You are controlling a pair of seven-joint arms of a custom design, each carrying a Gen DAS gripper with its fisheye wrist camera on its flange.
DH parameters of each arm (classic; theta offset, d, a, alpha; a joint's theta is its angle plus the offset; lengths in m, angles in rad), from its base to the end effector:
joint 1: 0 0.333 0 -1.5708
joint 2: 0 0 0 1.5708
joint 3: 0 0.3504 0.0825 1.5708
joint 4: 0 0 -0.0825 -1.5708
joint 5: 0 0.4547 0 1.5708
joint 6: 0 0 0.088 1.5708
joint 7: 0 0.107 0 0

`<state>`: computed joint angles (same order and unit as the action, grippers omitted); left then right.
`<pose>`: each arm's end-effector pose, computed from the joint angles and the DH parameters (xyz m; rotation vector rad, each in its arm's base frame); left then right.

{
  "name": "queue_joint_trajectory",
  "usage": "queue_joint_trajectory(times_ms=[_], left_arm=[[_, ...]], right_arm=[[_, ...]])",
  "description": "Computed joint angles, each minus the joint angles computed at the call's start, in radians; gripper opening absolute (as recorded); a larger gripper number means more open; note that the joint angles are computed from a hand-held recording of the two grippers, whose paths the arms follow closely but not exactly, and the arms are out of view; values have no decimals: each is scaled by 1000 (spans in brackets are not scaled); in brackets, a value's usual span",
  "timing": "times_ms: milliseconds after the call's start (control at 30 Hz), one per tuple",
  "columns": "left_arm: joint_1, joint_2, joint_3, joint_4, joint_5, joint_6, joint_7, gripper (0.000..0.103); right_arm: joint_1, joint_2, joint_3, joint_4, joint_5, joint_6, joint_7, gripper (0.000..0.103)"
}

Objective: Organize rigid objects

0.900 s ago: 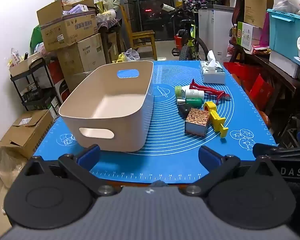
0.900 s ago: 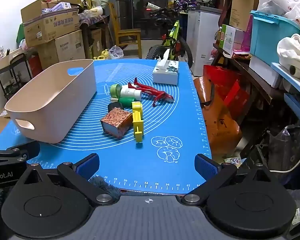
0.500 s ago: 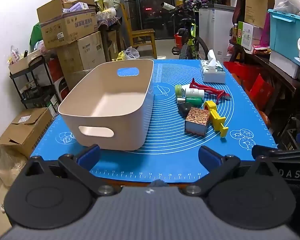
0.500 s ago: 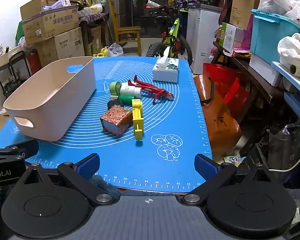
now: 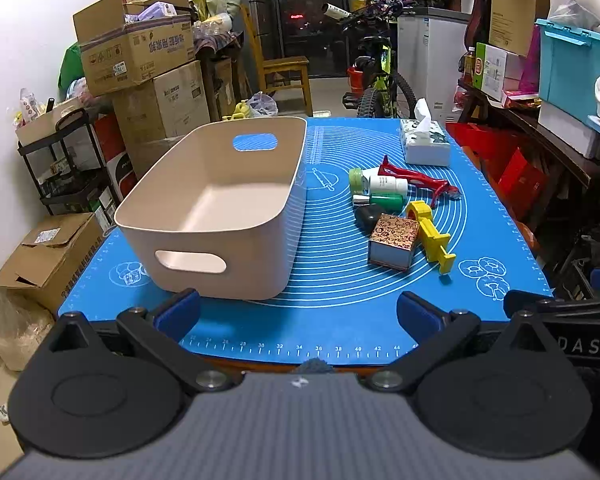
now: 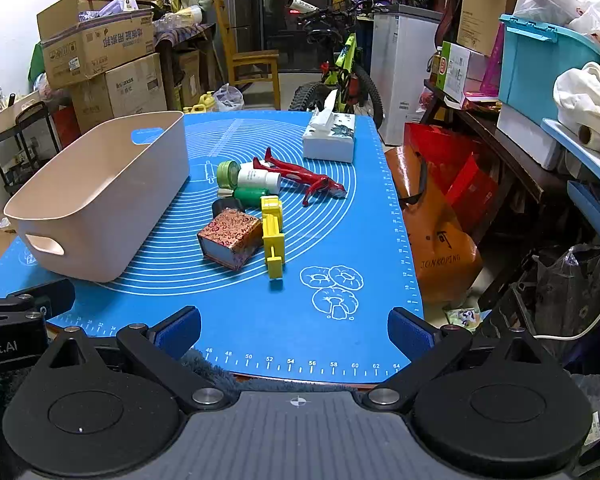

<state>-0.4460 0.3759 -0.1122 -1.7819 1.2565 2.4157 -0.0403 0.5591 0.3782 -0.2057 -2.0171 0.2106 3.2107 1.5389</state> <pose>0.6374 -0.3836 0.3688 -1.7610 1.4719 -0.5943 0.6712 0.2382 0.3463 -1.8692 1.5036 -0.6063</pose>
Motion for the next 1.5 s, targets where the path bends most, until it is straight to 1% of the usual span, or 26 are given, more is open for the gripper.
queue_joint_trajectory(times_ms=[233,367,400,1500], left_arm=[[6,-3,0,1,-13,8,8,103],[9,-8,0,-2,-22,12,13,103],[9,-6,0,-1,-22,13,11,103],[10,-4,3,1,-39,24,13,103]], right_arm=[[-4,-1,4,1,2,-3,-2,100],[-19,0,20,2,3,-3,-7,100],[-11,1,12,3,3,-3,-3,100],[-19,11,25,9,12,0,-14,100]])
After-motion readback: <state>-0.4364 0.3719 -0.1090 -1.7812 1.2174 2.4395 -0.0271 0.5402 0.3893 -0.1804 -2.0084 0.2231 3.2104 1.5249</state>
